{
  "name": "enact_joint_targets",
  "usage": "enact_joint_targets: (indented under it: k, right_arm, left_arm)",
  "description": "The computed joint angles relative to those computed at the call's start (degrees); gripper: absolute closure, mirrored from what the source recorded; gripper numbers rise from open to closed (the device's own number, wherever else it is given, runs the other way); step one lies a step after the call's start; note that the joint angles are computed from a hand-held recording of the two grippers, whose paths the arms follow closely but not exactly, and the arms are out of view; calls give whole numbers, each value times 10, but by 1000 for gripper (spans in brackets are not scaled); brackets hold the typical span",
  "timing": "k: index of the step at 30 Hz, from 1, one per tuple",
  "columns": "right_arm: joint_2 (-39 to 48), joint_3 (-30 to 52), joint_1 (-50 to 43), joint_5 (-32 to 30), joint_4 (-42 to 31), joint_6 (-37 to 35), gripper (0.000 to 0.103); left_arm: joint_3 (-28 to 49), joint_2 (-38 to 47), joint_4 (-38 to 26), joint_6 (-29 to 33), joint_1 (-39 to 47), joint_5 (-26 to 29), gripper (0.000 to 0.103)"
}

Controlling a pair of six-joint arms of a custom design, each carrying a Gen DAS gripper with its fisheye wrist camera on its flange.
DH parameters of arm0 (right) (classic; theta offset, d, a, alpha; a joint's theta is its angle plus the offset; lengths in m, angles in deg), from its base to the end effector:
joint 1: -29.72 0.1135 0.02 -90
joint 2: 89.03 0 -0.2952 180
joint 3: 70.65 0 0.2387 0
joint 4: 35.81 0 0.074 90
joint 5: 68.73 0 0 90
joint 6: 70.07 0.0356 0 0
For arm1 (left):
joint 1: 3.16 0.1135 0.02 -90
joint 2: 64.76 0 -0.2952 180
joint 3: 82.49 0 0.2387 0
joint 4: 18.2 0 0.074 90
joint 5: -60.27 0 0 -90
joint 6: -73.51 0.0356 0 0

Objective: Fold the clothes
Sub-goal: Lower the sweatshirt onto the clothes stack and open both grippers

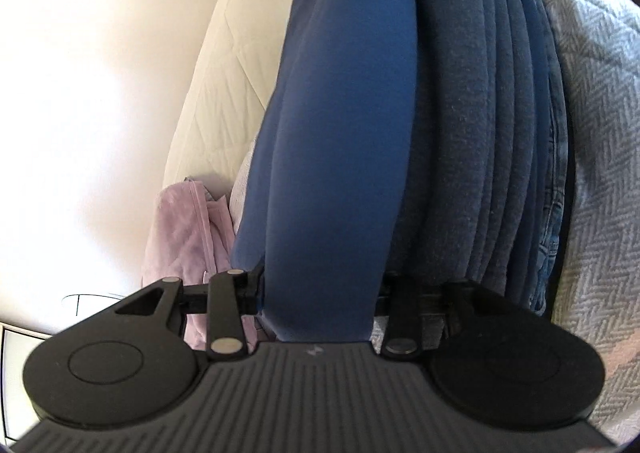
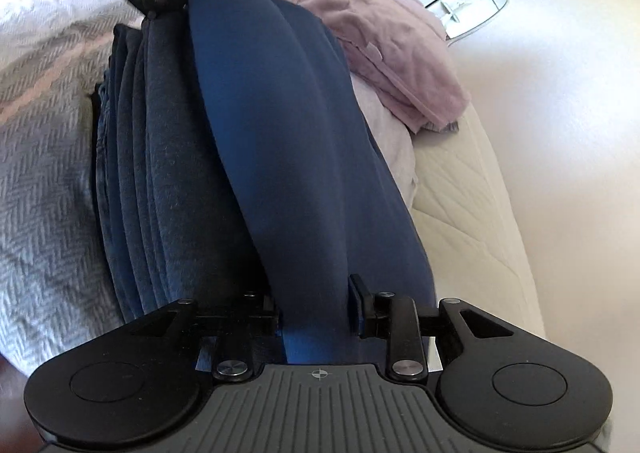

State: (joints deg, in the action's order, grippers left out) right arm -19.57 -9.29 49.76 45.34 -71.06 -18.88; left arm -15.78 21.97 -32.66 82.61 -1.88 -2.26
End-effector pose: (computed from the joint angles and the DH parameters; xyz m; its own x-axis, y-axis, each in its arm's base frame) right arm 0.2212 0.0652 0.2832 -0.4810 -0.7846 -0.3912 -0.4309 0.6002 -0.6739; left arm 0.3148 -0.0094 0.2667 0.4453 0.8863 -0.1275 0.5019 -0.1291 0.8553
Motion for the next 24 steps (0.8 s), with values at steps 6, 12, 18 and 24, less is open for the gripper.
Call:
enact_joint_targets:
  k: [6,12,18,24]
  right_arm:
    - [28,65,-4,-1,-57,29,82]
    - [9,67,40,28,-105,74,82]
    - [1,66,70,65,-126,82,76]
    - [-26,86,89,82,-196,112,75]
  left_arm:
    - [67,5,-64,10,19,35,70]
    - [-14,2,5,106,59,78,67]
    - [-3,-12,-17,111,91,105,57]
    - [5,-24,-48,102,111,118,68]
